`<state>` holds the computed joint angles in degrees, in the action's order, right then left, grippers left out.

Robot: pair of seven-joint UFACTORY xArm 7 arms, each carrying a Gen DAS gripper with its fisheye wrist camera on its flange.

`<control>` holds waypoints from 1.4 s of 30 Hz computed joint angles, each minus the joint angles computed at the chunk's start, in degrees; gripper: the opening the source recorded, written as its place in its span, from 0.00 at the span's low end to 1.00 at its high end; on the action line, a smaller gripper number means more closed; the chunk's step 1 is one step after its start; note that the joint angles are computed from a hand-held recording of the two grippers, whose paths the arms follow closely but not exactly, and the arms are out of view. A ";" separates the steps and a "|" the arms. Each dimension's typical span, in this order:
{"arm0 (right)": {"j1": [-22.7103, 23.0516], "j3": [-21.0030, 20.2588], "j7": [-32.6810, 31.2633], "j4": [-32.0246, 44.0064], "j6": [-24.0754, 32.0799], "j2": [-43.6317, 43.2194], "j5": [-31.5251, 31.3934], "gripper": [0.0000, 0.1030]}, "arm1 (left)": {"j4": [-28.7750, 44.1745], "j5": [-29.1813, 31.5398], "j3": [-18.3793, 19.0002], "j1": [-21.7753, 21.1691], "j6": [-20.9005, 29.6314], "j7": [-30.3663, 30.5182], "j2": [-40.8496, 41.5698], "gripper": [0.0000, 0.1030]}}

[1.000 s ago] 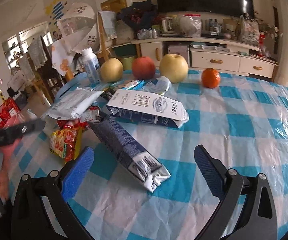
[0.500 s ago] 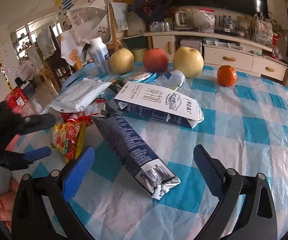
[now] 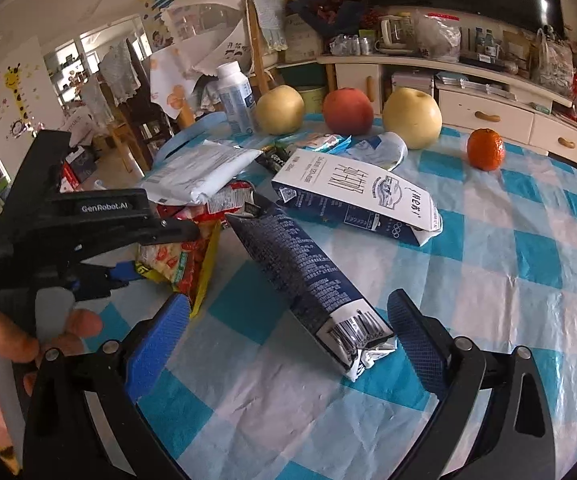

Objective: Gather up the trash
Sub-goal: 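Grasp the yellow snack bag with the left tool while the right tool grasps the blue-white milk pouch, then carry the yellow bag with the left tool into the pink basin while the right tool drops the pouch there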

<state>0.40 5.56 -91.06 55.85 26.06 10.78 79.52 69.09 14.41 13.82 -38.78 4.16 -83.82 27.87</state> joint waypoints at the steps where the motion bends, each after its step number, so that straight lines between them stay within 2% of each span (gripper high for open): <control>1: 0.11 0.02 0.15 0.16 -0.39 0.23 -0.17 0.95 | 0.21 0.04 -0.61 0.68 0.03 0.83 0.18 0.53; 2: 0.20 0.08 0.26 0.32 -0.82 0.49 -0.32 0.95 | 0.50 -0.17 -1.95 1.94 0.33 2.22 0.25 0.51; 4: 0.22 0.22 0.31 0.49 -1.54 0.83 -0.32 0.92 | -0.75 0.11 -2.05 1.72 -0.04 3.07 -0.42 0.45; 7: -0.02 0.22 1.71 1.10 -1.88 1.52 -0.82 0.76 | -2.35 0.32 -2.40 1.77 -1.20 4.66 -1.22 0.41; 8: -0.08 0.25 2.45 1.32 -2.14 1.82 -1.21 0.75 | -2.60 0.07 -2.93 2.19 -1.51 5.55 -1.32 0.40; 10: -0.28 0.53 2.44 1.38 -3.31 2.00 -0.88 0.74 | -3.38 -0.34 -3.81 2.73 -2.10 7.55 -1.82 0.39; 16: -1.04 0.71 1.35 1.14 -2.12 1.55 0.05 0.64 | -6.60 -2.73 -6.25 3.90 -4.05 13.36 -3.94 0.37; 18: -0.98 0.72 0.33 0.84 -2.06 1.24 0.56 0.59 | -7.80 -3.82 -6.68 4.11 -4.87 14.96 -4.67 0.37; 20: -0.76 0.65 -0.24 0.58 -2.02 1.10 0.46 0.48 | -10.26 -4.55 -5.89 3.26 -6.09 16.19 -6.35 0.36; 25: 0.35 1.05 -2.85 -0.44 -4.87 0.72 1.13 0.35 | -13.84 -5.39 -0.44 -1.58 -7.95 18.33 -9.02 0.36; 28: 0.77 1.09 -4.17 -0.82 -5.87 0.52 2.68 0.35 | -16.48 -6.61 3.89 -5.41 -9.96 19.29 -10.64 0.36; 32: 1.79 1.09 -6.94 -2.22 -8.42 -0.57 5.98 0.33 | -19.61 -8.89 8.16 -9.22 -13.15 22.09 -12.01 0.36; 33: 2.06 0.98 -7.36 -2.54 -8.80 -0.84 6.55 0.33 | -20.03 -9.36 8.29 -9.17 -13.41 22.98 -12.37 0.36; 36: 2.98 0.66 -10.58 -4.03 -10.31 -2.55 10.94 0.32 | -22.29 -11.70 12.53 -12.96 -14.76 25.96 -13.46 0.36; 38: 3.78 0.19 -12.09 -4.73 -11.05 -3.57 13.46 0.32 | -23.25 -13.33 13.79 -14.02 -15.75 27.67 -14.02 0.36; 42: 4.77 -0.99 -12.87 -6.54 -10.30 -6.41 17.52 0.31 | -25.53 -18.39 20.27 -20.24 -17.08 33.03 -15.40 0.36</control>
